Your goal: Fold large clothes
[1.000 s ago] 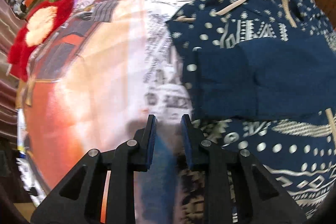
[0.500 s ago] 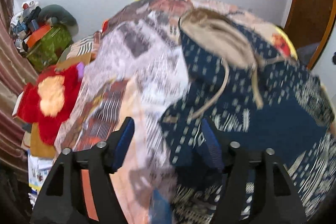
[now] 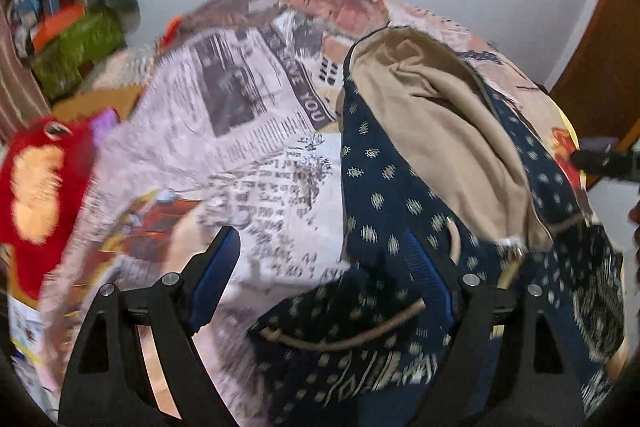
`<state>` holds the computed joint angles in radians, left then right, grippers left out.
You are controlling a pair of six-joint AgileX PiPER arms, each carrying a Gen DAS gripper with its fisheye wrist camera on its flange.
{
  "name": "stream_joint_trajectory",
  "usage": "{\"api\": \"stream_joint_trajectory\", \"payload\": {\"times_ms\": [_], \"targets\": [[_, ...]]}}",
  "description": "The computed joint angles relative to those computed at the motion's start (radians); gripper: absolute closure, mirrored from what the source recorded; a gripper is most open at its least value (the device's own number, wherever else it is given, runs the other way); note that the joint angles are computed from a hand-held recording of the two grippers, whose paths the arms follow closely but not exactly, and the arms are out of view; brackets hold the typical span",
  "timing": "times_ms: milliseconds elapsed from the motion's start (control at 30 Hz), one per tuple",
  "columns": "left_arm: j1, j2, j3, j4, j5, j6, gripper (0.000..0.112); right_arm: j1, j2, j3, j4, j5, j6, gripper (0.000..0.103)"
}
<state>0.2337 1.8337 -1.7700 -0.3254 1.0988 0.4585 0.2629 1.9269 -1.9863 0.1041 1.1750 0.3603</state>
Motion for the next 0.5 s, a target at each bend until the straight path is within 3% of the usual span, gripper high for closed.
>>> {"api": "stream_joint_trajectory", "payload": {"times_ms": [233, 300, 400, 433, 500], "targets": [[-0.033, 0.177, -0.141, -0.086, 0.071, -0.093, 0.030, -0.021, 0.261, -0.252, 0.118, 0.036, 0.026, 0.007], [-0.052, 0.192, -0.140, -0.100, 0.065, -0.108, 0.036, 0.004, 0.287, -0.282, 0.069, 0.025, 0.049, 0.007], [-0.063, 0.157, -0.063, -0.162, 0.017, -0.040, 0.071, 0.039, 0.268, -0.249, 0.044, -0.037, 0.008, 0.026], [-0.088, 0.116, -0.007, -0.133, -0.037, 0.004, 0.078, 0.057, 0.256, -0.229, 0.030, -0.057, -0.008, 0.040], [-0.117, 0.080, 0.025, -0.093, -0.058, 0.056, 0.095, 0.089, 0.233, -0.193, -0.014, -0.079, -0.032, 0.065]]}}
